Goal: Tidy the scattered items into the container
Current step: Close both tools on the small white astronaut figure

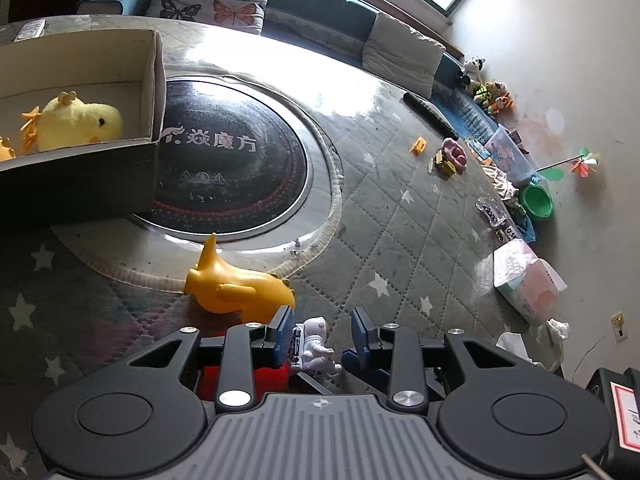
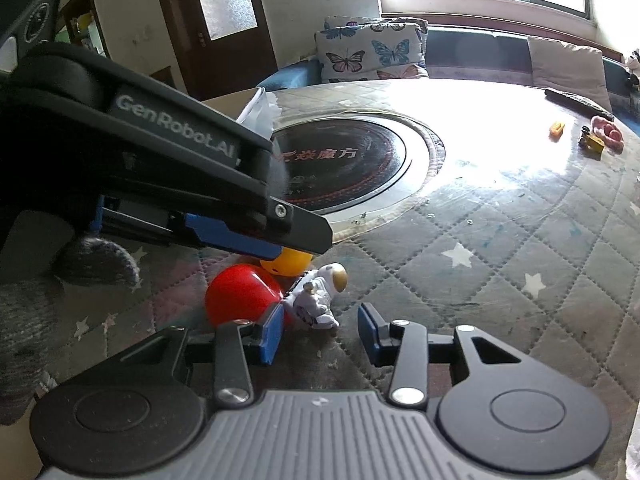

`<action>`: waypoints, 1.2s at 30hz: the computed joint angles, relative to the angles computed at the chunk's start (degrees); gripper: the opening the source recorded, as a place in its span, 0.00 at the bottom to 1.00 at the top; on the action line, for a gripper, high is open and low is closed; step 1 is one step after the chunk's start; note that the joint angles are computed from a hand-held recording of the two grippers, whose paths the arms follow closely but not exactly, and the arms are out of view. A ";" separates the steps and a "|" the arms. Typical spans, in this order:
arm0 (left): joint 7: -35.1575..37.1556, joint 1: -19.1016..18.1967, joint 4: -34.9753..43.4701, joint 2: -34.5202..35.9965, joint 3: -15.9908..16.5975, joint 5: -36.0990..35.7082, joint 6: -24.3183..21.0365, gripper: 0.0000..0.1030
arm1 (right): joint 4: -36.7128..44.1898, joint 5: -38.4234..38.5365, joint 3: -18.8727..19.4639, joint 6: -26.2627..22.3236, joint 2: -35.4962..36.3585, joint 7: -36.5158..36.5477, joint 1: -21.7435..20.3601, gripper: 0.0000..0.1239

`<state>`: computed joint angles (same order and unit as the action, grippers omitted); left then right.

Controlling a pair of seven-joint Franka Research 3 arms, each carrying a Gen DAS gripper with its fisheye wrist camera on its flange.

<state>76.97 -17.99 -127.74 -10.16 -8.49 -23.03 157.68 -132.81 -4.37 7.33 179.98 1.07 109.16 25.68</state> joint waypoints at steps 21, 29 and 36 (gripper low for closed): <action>1.22 -0.41 -0.86 -0.93 0.95 -2.36 0.60 0.34 | 2.10 -20.27 -0.77 -2.61 0.25 16.64 -1.15 0.38; 3.41 -0.92 -0.11 -0.35 1.11 -4.71 -0.02 0.34 | 2.56 -20.21 -1.88 -3.04 0.83 15.95 0.00 0.26; 2.99 -0.06 1.98 1.67 0.00 -4.34 -1.67 0.35 | 1.84 -15.59 -0.79 -4.04 -0.13 10.26 -0.61 0.11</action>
<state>79.96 -18.05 -125.76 -8.48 -8.48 -27.37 156.01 -130.97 -19.96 6.53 175.94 0.94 119.41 25.07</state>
